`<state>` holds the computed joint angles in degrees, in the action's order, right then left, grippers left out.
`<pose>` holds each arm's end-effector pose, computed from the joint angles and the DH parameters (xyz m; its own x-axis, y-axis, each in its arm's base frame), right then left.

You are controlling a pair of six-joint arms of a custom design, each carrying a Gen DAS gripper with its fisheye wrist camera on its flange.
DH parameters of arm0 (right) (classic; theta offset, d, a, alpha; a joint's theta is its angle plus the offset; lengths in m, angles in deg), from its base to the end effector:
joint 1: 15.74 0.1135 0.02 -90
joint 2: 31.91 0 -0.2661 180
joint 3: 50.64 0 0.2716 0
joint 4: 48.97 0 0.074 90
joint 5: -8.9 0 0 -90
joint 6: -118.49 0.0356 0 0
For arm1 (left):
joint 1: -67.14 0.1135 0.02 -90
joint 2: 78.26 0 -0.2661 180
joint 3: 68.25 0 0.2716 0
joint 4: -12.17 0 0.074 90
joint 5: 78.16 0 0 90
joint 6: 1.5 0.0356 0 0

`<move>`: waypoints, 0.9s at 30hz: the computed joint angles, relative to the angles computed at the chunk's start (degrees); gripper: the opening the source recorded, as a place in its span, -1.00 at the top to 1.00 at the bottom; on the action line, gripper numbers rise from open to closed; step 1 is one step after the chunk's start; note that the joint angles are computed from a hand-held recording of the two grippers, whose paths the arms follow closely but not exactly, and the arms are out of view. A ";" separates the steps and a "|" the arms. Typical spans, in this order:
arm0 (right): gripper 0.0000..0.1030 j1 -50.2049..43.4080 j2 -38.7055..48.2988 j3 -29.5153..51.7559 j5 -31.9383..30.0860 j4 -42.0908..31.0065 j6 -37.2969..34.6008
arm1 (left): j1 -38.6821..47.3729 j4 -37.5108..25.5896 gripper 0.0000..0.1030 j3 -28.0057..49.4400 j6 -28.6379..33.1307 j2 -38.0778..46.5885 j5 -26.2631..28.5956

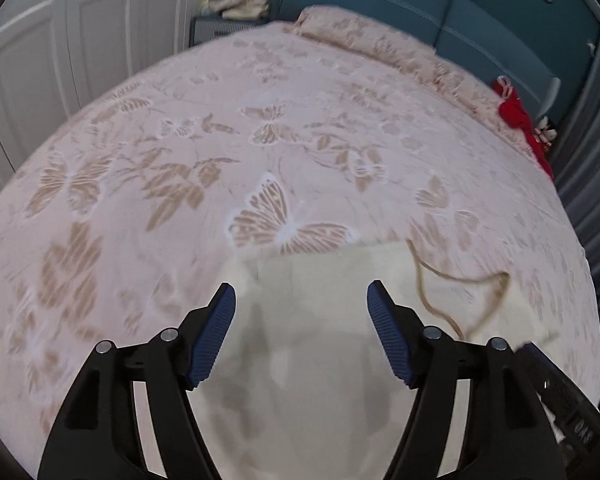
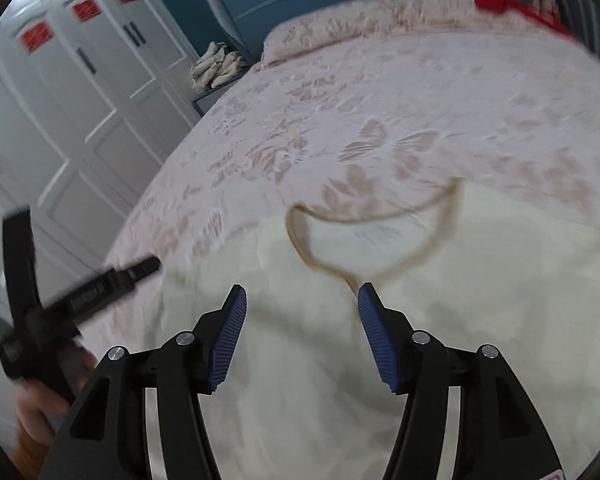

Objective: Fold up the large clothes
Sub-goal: 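Lift the hem and fold it toward the collar with the right tool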

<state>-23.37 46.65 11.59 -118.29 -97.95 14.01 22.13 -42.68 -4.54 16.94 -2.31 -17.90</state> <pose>0.2711 -0.0146 0.2049 -0.8358 -0.0890 -0.5418 -0.3651 0.8271 0.4273 0.1975 -0.1726 0.2174 -0.6590 -0.5058 -0.5566 -0.4667 0.8554 -0.2248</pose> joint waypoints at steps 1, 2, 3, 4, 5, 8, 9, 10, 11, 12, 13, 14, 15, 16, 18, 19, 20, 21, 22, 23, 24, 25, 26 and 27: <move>-0.13 3.28 4.08 1.87 2.64 3.08 3.56 | 3.14 2.30 -0.28 -0.35 2.32 1.79 1.97; -0.13 5.98 7.88 3.69 4.91 4.96 5.39 | 5.64 4.87 -0.28 -0.91 4.24 3.65 3.60; -0.13 8.12 11.23 5.30 6.46 6.33 6.78 | 6.90 6.44 -0.28 -1.16 5.04 5.46 4.54; -0.13 10.11 14.70 6.90 7.64 7.85 8.30 | 7.60 7.63 -0.28 -1.30 5.69 6.93 4.97; -0.13 10.93 16.52 7.64 7.75 8.50 8.96 | 7.95 8.78 -0.28 -1.57 6.39 8.14 4.91; 0.09 13.62 22.97 9.83 6.99 10.39 10.45 | 7.27 11.07 -0.28 -2.29 7.18 11.89 2.82; 0.41 14.36 23.49 9.22 6.78 11.45 9.35 | 6.72 11.85 -0.28 -2.84 6.98 12.65 1.81; 0.65 15.03 22.98 7.88 6.80 12.99 7.73 | 6.08 12.65 -0.28 -3.61 6.62 12.96 0.91; 0.96 15.05 22.40 6.82 6.61 13.85 6.42 | 5.57 13.33 -0.28 -4.13 6.42 13.13 0.01; 0.97 15.15 20.65 4.36 7.34 16.65 6.17 | 5.02 14.06 -0.30 -4.56 6.20 13.47 -1.26; 0.97 15.20 19.27 2.53 7.82 18.88 6.71 | 4.16 14.62 -0.30 -4.81 5.81 14.16 -2.96; 0.98 14.78 17.67 0.31 7.88 21.75 7.62 | 3.41 14.72 -0.30 -4.90 5.31 14.79 -4.06; 0.98 14.57 16.86 -1.26 8.11 23.90 8.56 | 3.06 14.80 -0.31 -4.87 5.17 15.12 -4.73; 0.98 14.87 16.89 -2.26 9.03 25.63 9.18 | 2.61 15.13 -0.31 -5.07 4.91 15.49 -5.53; 0.99 15.84 18.87 -2.20 11.18 27.95 9.57 | 2.23 15.20 -0.31 -4.95 4.71 16.09 -6.38; 1.00 16.21 19.50 -2.30 11.80 28.97 9.95 | 2.01 14.80 -0.31 -4.57 4.54 16.70 -6.85; 1.00 16.19 19.97 -2.00 11.93 29.09 10.09 | 1.97 14.48 -0.33 -4.16 4.52 17.35 -7.14; 1.00 16.17 20.76 -1.58 12.01 29.34 10.57 | 1.87 13.94 -0.35 -3.56 4.41 18.12 -7.47; 1.00 15.75 21.61 -0.88 11.23 28.82 10.62 | 1.84 13.04 -0.36 -2.48 4.38 19.40 -7.86; 1.00 15.32 22.09 -0.33 10.41 28.19 10.55 | 1.88 12.23 -0.37 -1.35 4.54 20.61 -8.17; 1.00 14.66 22.57 0.34 9.09 27.37 10.56 | 1.77 11.39 -0.39 -0.55 4.42 21.40 -8.39; 1.00 13.93 22.41 0.67 7.74 26.68 10.81 | 1.66 10.13 -0.39 0.37 4.19 22.17 -8.66; 0.97 13.53 21.37 0.28 7.48 26.24 11.12 | 1.61 9.11 -0.41 1.04 4.05 22.60 -8.78; 0.90 12.76 18.01 -1.03 8.38 25.82 11.76 | 1.66 8.83 -0.43 1.21 4.08 22.61 -8.70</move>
